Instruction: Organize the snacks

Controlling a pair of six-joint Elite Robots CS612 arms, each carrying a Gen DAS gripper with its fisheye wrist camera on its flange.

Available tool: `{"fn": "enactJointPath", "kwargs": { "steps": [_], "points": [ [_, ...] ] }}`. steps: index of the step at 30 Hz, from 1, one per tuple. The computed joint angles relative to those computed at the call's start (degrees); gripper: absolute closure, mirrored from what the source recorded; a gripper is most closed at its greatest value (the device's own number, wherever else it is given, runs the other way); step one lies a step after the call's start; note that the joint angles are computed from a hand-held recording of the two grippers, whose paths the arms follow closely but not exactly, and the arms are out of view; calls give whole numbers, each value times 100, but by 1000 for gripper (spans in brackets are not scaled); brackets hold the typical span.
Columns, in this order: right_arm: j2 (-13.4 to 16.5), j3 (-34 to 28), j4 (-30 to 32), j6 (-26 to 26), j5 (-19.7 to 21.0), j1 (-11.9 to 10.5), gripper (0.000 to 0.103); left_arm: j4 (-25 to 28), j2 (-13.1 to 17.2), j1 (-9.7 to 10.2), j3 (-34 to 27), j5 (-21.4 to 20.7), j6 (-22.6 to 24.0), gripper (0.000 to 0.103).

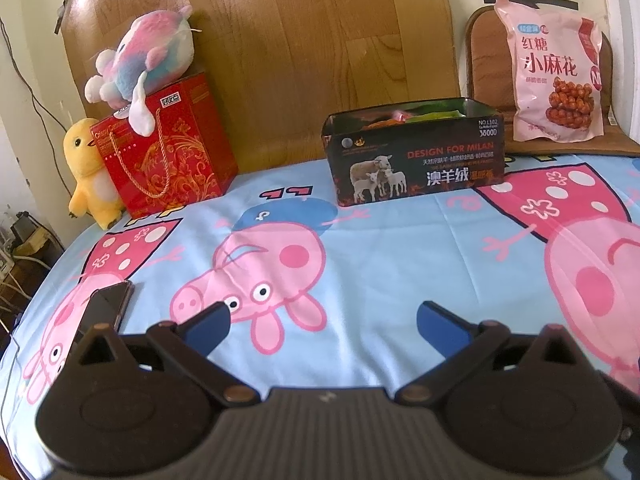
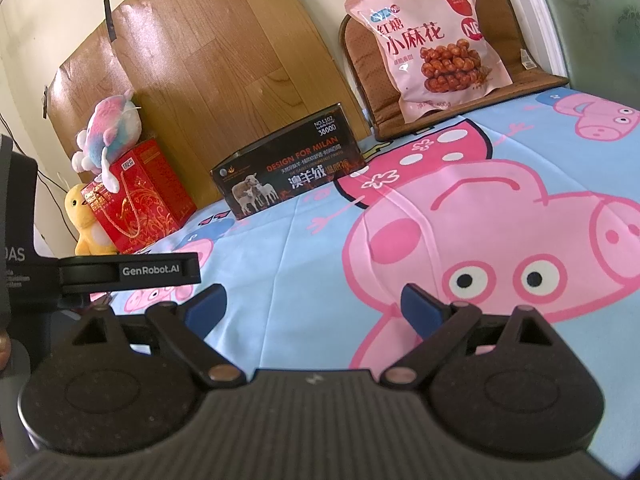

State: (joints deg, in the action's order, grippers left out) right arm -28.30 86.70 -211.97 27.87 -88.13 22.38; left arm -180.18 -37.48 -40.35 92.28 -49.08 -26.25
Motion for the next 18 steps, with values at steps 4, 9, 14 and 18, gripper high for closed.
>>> {"fn": "enactJointPath", "kwargs": {
  "steps": [4, 9, 14, 18],
  "points": [
    [2, -3, -2, -2, 2, 0, 7, -19, 0, 4, 9, -23, 27, 0],
    [1, -5, 6, 1, 0, -2, 7, -31, 0, 3, 9, -61, 59, 0],
    [1, -6, 9, -3, 2, 4, 7, -22, 0, 1, 6, -61, 53, 0],
    [3, -8, 12, -1, 4, 2, 7, -6, 3, 0, -5, -76, 56, 0]
  ]
}}
